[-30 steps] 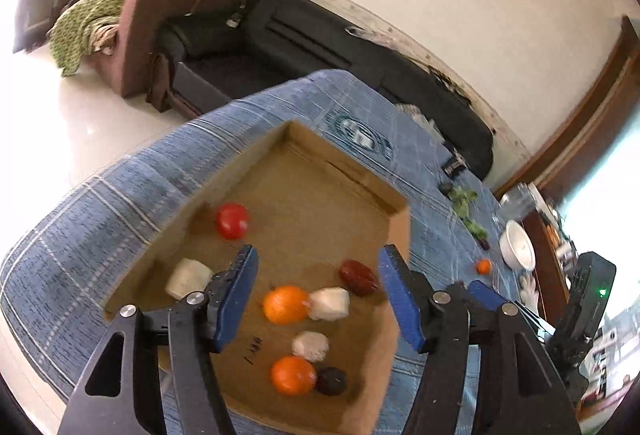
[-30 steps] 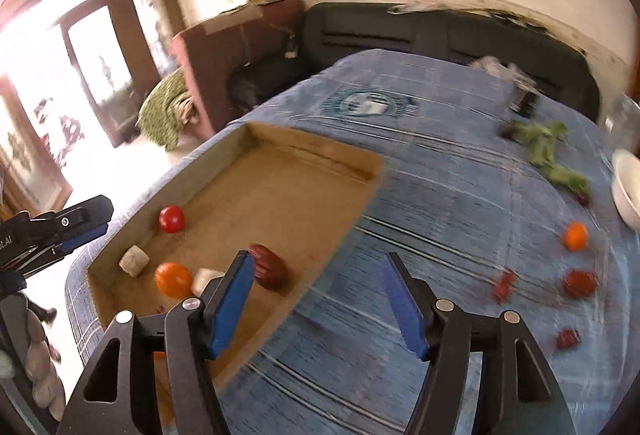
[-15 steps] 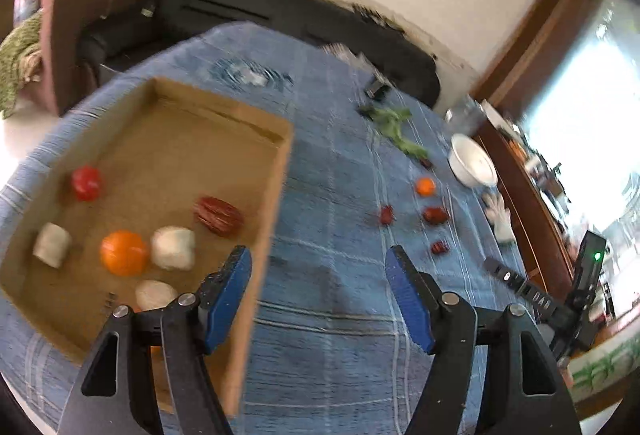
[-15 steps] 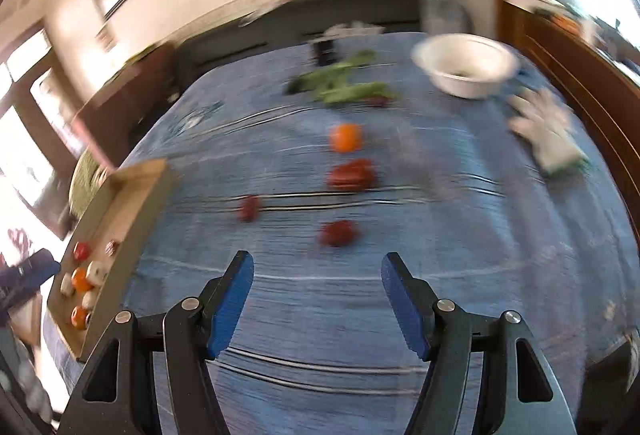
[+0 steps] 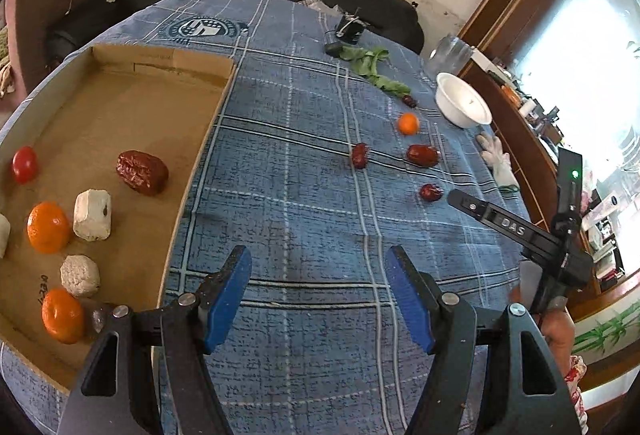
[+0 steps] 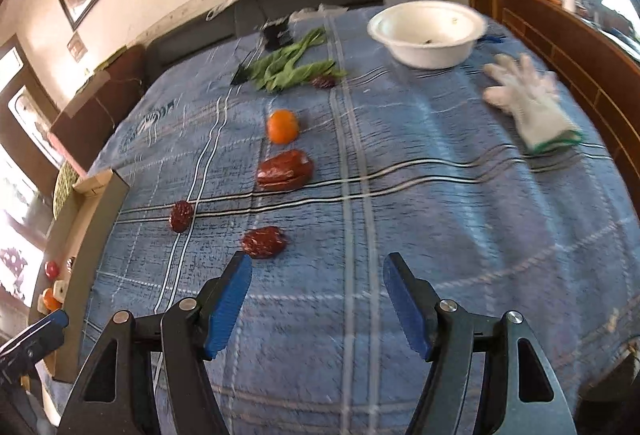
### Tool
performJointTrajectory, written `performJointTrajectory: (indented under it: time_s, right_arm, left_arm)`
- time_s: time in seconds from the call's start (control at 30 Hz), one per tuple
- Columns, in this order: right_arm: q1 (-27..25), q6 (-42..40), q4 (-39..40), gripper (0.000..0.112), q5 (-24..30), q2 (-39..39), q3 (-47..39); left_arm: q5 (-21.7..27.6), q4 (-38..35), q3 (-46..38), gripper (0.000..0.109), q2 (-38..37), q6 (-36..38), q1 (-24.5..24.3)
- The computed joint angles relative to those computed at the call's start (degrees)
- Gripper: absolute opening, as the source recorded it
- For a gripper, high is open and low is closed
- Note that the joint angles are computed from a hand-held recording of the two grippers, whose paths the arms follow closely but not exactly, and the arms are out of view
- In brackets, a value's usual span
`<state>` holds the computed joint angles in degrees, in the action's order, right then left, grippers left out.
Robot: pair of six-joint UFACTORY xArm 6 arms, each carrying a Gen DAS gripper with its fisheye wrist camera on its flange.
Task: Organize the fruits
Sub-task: 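Move both tools back over the remaining dates on the cloth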
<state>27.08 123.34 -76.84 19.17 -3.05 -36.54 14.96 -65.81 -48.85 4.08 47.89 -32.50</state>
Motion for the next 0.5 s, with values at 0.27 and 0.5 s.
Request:
performJointTrajectory:
  time_s: [0.27,0.5]
  right_arm:
    - [2.37,-10.88,5.16,0.072,4.96,9.23,-8.86]
    - [2.64,-9.41,1.26,0.035,5.77,9.29,-8.92]
  left_arm:
    - [-1.43,5.81,-3.30,0.069,4.21,-5.50,0.61]
    - [-2.23,10.72,-9.25,0.068,9.77,-9.96,-0.67]
